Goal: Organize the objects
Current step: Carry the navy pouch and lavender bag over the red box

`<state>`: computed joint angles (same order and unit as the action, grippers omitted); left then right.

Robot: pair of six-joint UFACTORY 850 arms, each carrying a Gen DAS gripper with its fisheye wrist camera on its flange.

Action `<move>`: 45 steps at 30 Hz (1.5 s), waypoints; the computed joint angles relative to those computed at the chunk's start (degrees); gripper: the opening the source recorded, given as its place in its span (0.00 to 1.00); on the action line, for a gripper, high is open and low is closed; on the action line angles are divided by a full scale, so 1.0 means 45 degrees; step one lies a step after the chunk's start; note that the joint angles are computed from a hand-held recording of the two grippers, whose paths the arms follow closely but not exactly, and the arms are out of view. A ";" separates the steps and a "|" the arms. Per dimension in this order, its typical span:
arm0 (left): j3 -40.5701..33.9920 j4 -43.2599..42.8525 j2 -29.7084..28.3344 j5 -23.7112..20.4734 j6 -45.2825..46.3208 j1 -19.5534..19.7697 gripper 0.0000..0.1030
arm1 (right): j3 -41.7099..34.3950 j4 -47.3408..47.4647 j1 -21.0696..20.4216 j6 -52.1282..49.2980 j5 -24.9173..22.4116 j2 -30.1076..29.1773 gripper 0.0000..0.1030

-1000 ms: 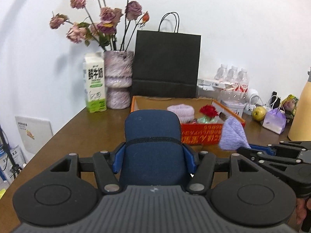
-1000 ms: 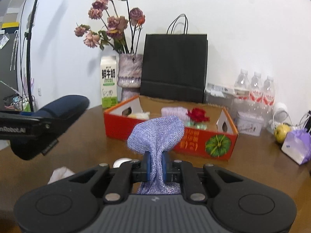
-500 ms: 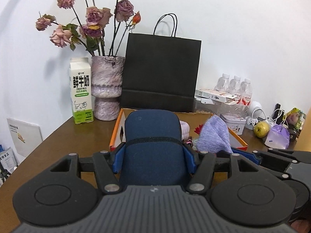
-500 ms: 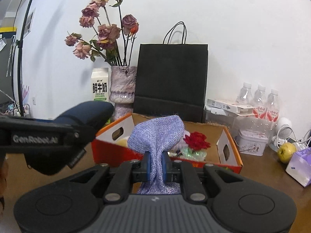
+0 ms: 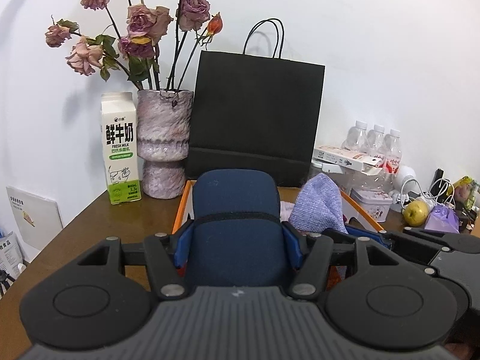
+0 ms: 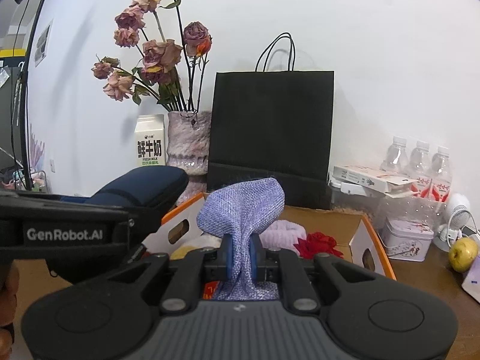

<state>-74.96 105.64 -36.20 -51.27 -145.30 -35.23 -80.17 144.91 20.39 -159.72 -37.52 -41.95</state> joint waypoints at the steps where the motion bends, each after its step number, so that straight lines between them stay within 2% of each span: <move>1: -0.0101 0.0023 -0.0068 0.0037 0.0046 0.0057 0.60 | -0.0179 -0.0047 0.0010 0.0064 0.0030 -0.0106 0.10; 17: -0.1580 0.0567 -0.1067 0.0861 0.0339 0.1036 0.60 | -0.2866 -0.0848 0.0097 0.0903 0.0729 -0.1758 0.10; 39: -0.3864 0.0911 -0.2636 0.2299 0.1125 0.2078 0.60 | -0.6813 -0.1359 0.0186 0.1554 0.2756 -0.4209 0.11; 41: -0.3952 0.1132 -0.2718 0.2543 0.1253 0.2153 0.61 | -0.6945 -0.0860 0.0207 0.1000 0.2888 -0.4333 0.15; 42: -0.3940 0.1349 -0.2732 0.2642 0.1049 0.2205 0.62 | -0.7020 -0.0757 0.0202 0.0811 0.2881 -0.4413 0.23; 43: -0.3958 0.1386 -0.2753 0.2725 0.0978 0.2245 0.65 | -0.7105 -0.0946 0.0192 0.0943 0.2958 -0.4470 0.38; 44: -0.3985 0.1274 -0.2781 0.2628 0.1041 0.2243 0.67 | -0.7197 -0.1269 0.0183 0.1270 0.3083 -0.4516 0.46; 45: -0.3946 0.1312 -0.2780 0.2389 0.0996 0.2214 0.76 | -0.7187 -0.1334 0.0175 0.1404 0.3105 -0.4510 0.66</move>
